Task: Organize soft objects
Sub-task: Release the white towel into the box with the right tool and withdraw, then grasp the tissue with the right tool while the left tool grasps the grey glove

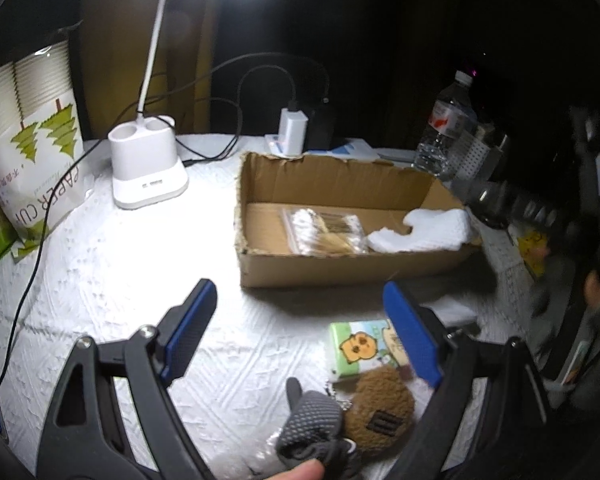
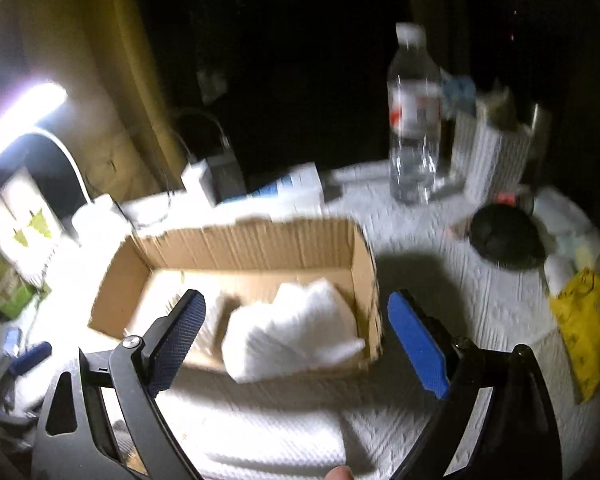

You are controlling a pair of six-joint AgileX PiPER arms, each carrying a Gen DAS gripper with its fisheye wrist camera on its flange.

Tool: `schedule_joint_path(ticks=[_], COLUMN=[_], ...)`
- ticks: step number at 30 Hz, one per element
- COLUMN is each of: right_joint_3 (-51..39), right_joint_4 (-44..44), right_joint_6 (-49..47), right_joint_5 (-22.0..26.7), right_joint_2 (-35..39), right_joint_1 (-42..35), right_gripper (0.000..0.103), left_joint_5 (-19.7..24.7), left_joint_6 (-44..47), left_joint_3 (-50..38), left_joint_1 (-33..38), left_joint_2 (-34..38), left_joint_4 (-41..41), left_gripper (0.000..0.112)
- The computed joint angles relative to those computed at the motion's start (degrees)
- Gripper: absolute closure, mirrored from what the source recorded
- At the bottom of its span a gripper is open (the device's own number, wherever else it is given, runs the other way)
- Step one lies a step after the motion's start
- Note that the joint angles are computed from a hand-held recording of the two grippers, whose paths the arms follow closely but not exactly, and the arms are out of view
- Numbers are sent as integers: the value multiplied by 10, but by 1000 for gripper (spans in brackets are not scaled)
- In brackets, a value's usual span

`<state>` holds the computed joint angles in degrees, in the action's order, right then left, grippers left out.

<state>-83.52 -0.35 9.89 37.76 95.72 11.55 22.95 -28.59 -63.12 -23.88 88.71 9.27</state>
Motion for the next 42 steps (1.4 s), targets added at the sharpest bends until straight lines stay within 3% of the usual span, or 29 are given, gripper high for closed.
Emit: schedule_joint_path(ticks=[7, 13, 22, 42], right_joint_3=[-64, -55, 32, 197], right_joint_4=[11, 28, 80, -13], right_joint_6=[7, -10, -51, -18], right_joint_5=[6, -4, -11, -35], right_joint_2=[8, -13, -67, -182], right_joint_1=[-5, -7, -29, 24], right_gripper=[8, 8, 8, 9], left_joint_5=[-8, -10, -10, -13], left_joint_6=[46, 40, -2, -85], left_joint_3=[-2, -2, 16, 87], left_joint_1=[31, 38, 15, -42], left_joint_2=[-2, -7, -23, -60], left_joint_4=[-37, -31, 5, 79], left_gripper=[26, 26, 26, 26])
